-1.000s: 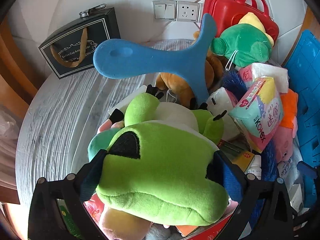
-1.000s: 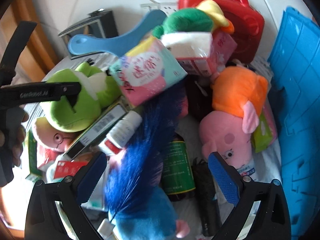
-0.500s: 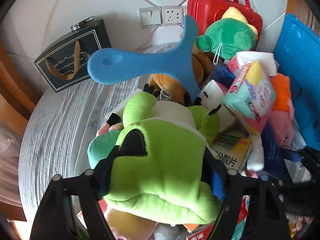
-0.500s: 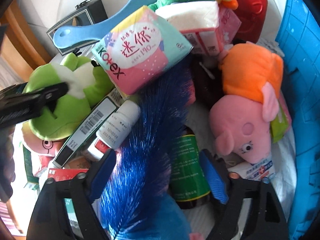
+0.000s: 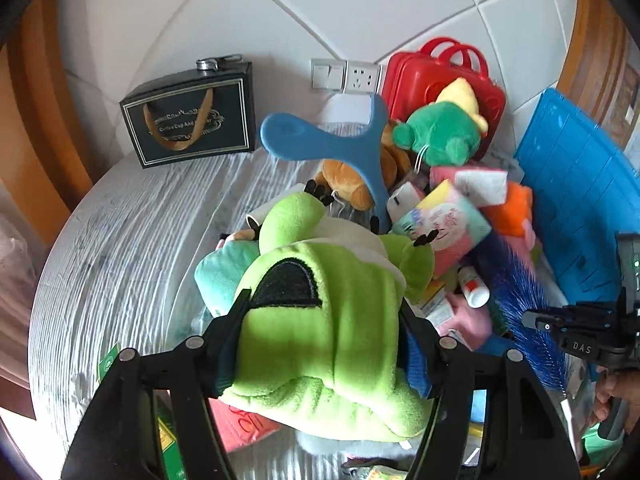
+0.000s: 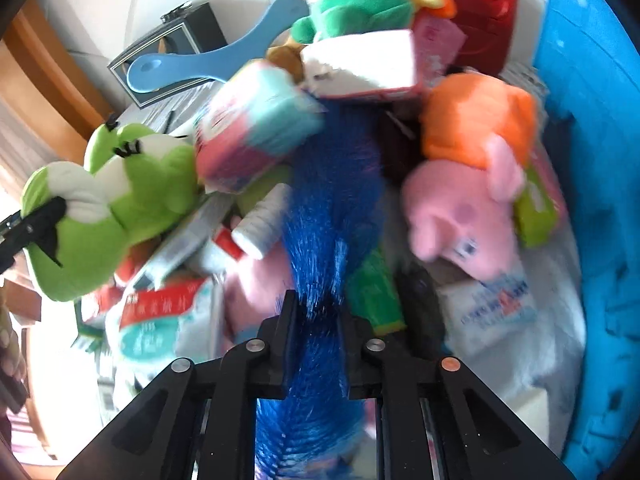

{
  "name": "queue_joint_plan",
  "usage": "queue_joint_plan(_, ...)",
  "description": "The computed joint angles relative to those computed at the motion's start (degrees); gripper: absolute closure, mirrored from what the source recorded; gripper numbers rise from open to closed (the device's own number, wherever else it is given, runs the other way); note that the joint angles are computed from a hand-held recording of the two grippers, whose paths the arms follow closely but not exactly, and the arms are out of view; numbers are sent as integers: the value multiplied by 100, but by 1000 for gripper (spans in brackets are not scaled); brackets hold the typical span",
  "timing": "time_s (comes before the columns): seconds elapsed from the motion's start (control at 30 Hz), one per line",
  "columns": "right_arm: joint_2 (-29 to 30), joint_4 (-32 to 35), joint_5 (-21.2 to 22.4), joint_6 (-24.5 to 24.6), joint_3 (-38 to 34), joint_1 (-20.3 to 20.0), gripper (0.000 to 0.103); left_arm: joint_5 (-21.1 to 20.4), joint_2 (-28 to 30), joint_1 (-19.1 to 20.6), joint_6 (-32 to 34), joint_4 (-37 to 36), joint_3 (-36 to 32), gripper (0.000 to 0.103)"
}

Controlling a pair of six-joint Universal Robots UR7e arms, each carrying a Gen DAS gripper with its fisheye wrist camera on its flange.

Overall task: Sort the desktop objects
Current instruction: 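Lift the green frog plush and blue duster and carry them over the crate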

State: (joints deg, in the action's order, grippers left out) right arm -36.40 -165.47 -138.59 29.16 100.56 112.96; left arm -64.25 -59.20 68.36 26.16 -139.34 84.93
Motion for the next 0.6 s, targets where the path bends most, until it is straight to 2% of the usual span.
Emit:
queue_joint_plan(0.33,-782,367,-563,853,962,516,90,-289,-657,-240,-65,-313,595,38)
queue_joint_plan(0.6,-1051,458,-833,961,1234,901,90,-265,-1093,-457,-115,-462,970,38)
